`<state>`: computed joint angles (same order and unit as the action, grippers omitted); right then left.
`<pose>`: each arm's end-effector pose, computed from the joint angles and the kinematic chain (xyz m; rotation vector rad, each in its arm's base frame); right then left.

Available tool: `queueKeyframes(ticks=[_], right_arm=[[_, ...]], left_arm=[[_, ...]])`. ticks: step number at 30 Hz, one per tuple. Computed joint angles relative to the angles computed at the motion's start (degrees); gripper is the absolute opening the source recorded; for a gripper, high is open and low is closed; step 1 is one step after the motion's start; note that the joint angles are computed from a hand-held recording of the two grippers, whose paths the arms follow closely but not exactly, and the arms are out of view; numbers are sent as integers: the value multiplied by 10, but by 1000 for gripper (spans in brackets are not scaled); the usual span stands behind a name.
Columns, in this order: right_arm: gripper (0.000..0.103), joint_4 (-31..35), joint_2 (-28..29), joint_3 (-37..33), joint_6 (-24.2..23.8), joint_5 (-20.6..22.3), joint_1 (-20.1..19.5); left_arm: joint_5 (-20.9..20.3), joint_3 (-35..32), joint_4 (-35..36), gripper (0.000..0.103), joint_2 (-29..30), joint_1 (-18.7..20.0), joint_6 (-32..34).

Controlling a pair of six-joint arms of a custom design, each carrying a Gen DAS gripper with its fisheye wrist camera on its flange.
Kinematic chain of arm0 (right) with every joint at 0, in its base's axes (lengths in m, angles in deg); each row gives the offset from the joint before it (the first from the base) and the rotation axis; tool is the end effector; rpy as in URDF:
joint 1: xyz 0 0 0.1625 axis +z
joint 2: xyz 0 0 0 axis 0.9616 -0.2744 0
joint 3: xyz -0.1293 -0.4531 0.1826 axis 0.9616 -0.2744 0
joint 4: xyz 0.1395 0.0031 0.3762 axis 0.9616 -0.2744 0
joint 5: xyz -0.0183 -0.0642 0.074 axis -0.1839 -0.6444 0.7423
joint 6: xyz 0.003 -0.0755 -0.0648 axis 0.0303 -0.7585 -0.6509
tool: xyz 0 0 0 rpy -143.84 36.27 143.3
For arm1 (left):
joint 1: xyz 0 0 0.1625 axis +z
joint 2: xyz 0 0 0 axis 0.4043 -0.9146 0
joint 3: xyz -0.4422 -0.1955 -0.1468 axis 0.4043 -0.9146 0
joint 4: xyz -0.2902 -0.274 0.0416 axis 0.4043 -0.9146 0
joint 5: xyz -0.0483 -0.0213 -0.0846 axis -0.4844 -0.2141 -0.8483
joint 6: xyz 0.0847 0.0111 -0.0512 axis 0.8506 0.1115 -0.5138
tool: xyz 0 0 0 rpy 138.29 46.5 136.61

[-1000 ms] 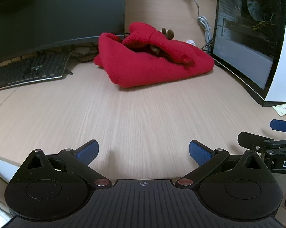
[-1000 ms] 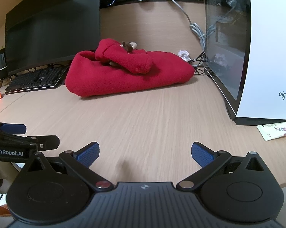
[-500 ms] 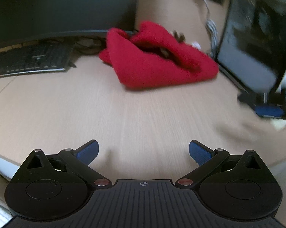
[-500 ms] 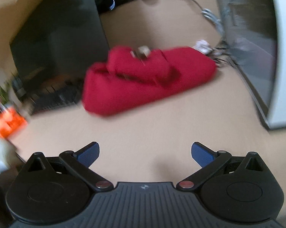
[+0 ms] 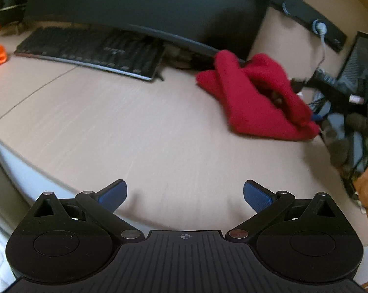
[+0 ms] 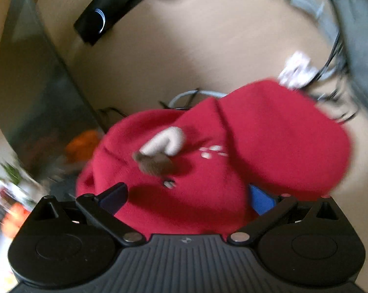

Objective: Fold clothes

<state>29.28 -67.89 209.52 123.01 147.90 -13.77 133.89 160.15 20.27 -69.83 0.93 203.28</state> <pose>-0.0051 -0.3414 0.2634 -0.0406 -2.6330 1.4747 -0.1606 -0.2792 0.0869 0.8632 2.6511 -0.7671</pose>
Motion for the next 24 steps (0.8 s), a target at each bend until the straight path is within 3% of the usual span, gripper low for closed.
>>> queueKeyframes(ticks=[2,5,7,12,20,24], right_arm=[[103,44,9,-22,19,-76,-16],[103,115,0,-37,-7,-203,-19],[103,152,-13,-46,-9,-229,14],[103,178,-43,-73,48,-131,154],[103,196,-84,-105,67,-63,314],[103,186,-99,-136,77,44,413]], left_arm=[[-4,-3,1,103,-8,7,7],[-5,-5,-9,103,-22,13,20],[0,-8,-21,103,-29,15,28],[15,3,-71,103,-51,-11,72],[63,9,-126,103,-84,-50,175],[119,-5,-143,103,-87,-46,221]])
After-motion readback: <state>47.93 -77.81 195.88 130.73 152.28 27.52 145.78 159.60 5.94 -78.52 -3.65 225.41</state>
